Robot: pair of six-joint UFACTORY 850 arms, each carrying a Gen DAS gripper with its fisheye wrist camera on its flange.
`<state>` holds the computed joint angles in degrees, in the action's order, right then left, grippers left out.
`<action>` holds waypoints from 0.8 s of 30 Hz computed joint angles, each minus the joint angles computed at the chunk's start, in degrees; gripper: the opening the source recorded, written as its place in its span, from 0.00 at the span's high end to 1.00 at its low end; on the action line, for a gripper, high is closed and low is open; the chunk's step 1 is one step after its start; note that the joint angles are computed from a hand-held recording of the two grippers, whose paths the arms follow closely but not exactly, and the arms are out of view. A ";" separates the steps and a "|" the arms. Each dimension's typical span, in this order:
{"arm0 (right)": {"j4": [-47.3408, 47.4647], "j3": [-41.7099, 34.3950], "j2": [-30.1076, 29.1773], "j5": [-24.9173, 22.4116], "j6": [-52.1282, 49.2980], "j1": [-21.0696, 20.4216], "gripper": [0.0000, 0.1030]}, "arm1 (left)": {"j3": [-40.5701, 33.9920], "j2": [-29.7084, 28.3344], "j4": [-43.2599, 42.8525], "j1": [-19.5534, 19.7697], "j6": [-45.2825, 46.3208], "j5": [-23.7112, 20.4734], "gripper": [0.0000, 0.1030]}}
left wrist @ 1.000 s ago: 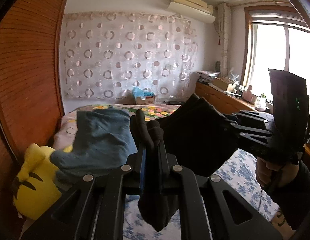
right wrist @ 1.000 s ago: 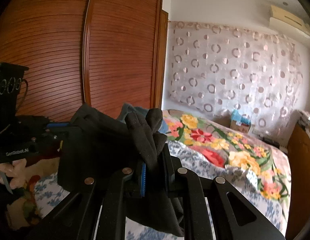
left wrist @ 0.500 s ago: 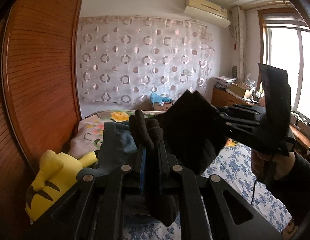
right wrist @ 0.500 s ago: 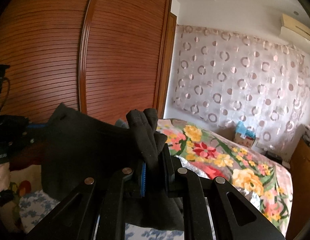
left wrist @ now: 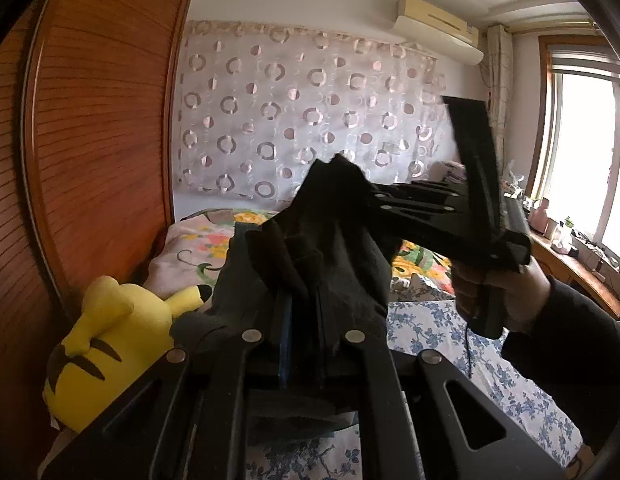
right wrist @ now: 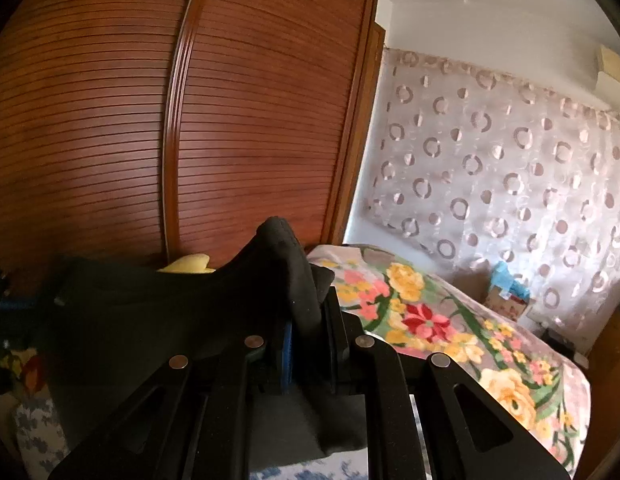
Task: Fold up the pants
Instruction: 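Carry the folded black pants with both grippers toward the jeans stack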
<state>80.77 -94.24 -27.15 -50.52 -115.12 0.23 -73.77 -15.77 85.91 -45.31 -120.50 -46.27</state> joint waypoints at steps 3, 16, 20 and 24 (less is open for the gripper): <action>-1.23 -2.82 -1.80 -0.18 2.06 0.86 0.87 | 0.14 0.16 -0.64 -0.02 0.74 -0.43 0.89; -5.44 -7.62 -5.27 1.01 6.84 2.84 0.87 | 2.92 1.16 -0.85 0.86 -2.02 0.00 0.89; -8.81 -9.67 -6.28 0.29 10.62 3.10 0.87 | 3.47 1.17 -1.83 1.25 -2.11 0.82 0.89; -13.23 -14.64 -8.78 -3.07 20.24 2.40 0.83 | 3.59 1.18 -2.07 1.32 -1.92 1.32 0.89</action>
